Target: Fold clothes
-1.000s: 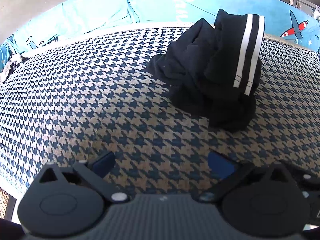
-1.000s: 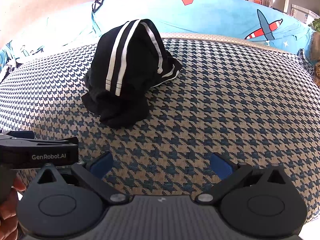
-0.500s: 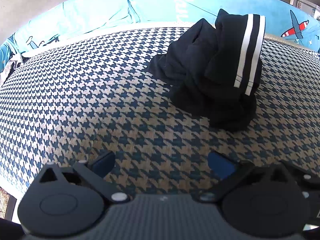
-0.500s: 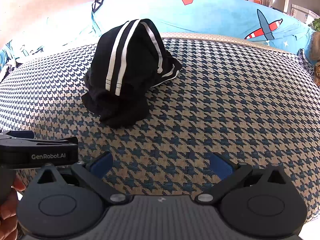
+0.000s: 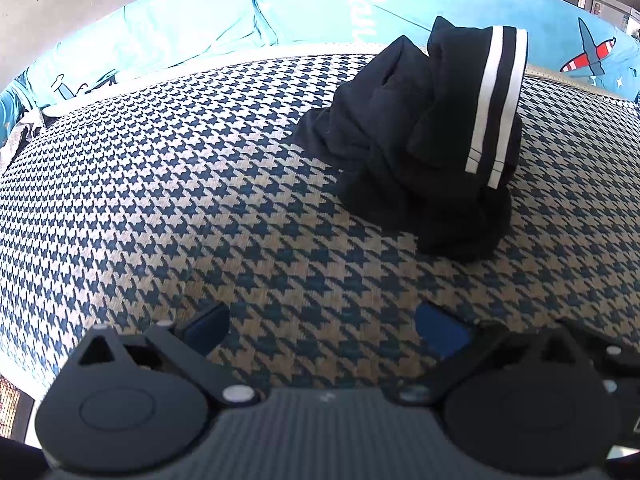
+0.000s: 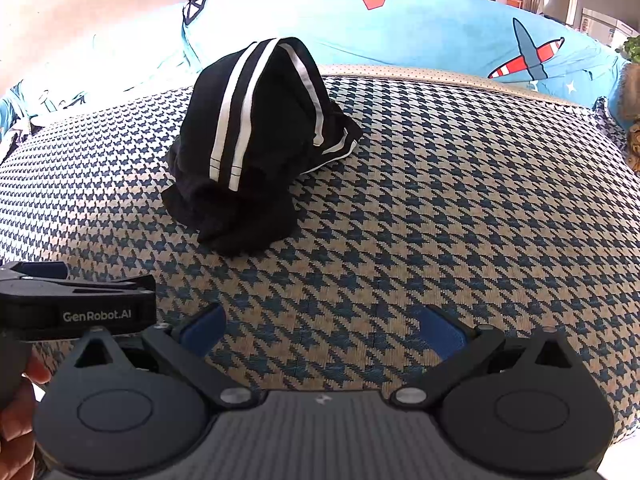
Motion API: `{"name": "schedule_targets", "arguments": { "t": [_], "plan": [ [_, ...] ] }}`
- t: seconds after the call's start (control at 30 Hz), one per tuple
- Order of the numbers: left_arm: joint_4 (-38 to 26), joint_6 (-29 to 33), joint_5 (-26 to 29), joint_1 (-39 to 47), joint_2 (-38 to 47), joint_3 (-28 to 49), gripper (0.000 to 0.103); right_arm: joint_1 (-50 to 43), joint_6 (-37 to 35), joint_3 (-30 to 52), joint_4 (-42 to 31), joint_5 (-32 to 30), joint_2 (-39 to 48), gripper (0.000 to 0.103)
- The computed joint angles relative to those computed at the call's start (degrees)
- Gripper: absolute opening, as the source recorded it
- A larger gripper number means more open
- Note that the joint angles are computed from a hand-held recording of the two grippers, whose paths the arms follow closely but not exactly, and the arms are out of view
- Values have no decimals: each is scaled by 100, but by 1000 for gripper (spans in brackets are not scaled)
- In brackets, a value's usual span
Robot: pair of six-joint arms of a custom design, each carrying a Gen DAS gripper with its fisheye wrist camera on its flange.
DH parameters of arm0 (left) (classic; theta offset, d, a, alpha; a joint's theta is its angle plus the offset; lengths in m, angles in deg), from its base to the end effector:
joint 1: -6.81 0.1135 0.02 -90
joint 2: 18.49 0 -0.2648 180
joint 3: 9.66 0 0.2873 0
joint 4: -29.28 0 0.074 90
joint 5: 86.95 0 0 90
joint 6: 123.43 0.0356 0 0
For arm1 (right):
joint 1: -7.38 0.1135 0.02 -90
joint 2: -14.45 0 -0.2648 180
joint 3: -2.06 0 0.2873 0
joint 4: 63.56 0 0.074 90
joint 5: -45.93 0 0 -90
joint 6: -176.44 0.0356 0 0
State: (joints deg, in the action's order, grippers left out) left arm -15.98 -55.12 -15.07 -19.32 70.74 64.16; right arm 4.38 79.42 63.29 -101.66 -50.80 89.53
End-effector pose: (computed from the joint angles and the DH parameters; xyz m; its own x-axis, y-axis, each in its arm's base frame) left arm 0.3157 -0.1425 0.2079 -0.8314 0.0166 -0.5554 -0.0274 0.9971 0.0709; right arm 0.2980 -0.0114 0.2145 -0.7780 -0.0808 -0.6230 -0.1161 0.9931 0.0163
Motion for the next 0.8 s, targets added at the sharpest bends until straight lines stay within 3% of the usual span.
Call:
{"name": "schedule_targets", "arguments": {
  "t": [0.8],
  "plan": [
    [7, 52, 13, -1, -27, -32, 103, 4, 18, -36, 9, 20, -16, 103]
  ]
}}
